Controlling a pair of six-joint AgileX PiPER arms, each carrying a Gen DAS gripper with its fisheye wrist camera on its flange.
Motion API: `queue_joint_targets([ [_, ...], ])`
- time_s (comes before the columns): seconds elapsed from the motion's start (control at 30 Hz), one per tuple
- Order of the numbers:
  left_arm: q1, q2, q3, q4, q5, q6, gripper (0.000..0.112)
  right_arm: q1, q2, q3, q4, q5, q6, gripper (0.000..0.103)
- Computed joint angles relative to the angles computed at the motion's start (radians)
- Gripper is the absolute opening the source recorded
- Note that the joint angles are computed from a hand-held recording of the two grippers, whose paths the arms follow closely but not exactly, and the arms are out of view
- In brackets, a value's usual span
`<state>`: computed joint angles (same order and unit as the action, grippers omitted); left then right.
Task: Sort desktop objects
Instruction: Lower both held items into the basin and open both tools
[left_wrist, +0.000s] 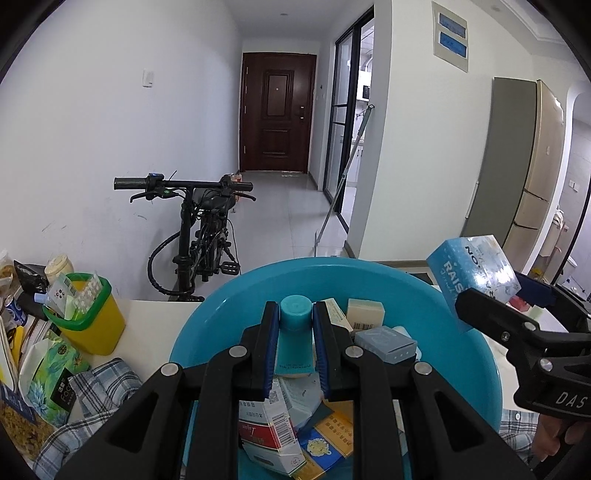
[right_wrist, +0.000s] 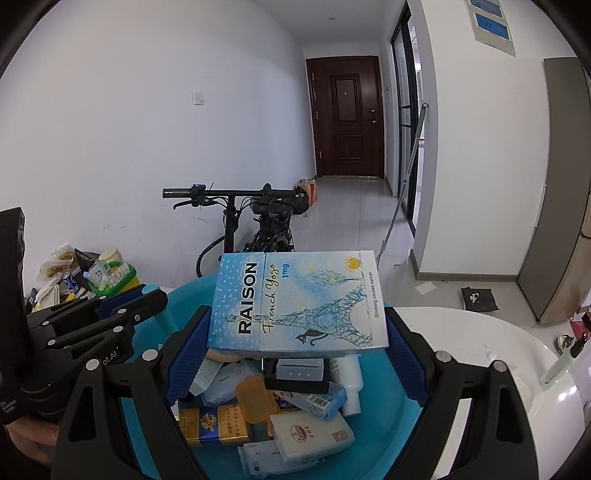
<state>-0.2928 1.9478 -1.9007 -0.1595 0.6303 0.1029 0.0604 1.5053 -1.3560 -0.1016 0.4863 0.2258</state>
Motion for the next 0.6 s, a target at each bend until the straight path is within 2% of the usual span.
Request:
queue_joint_targets([
  [0.03,-0.004,-0.004,0.004,0.018,-0.008,-0.018,0.022,0.0,0.001,0.003,0.0,-0.003,-0.001,0.087],
  [0.1,-0.015,-0.01,0.012,0.087,-0.027,-0.079,0.046,-0.001,0.001,0.006,-0.001,-0.006,-0.001,0.087],
  [0.13,-0.012,-0.015,0.02,0.08,-0.04,-0.077,0.066,-0.001,0.001,0.006,0.002,-0.006,-0.003,0.087],
  [0.17,-0.006,-0.03,0.048,0.054,-0.073,-0.065,0.071,-0.002,0.001,0.007,0.005,-0.005,-0.007,0.087],
  [0.5,0.006,-0.04,0.035,0.051,-0.055,-0.083,0.071,0.0,0.006,0.012,0.008,-0.012,-0.014,0.087],
  [0.6,0.004,-0.042,0.038,0.056,-0.056,-0.088,0.071,-0.006,0.009,0.016,0.053,-0.018,-0.061,0.088],
])
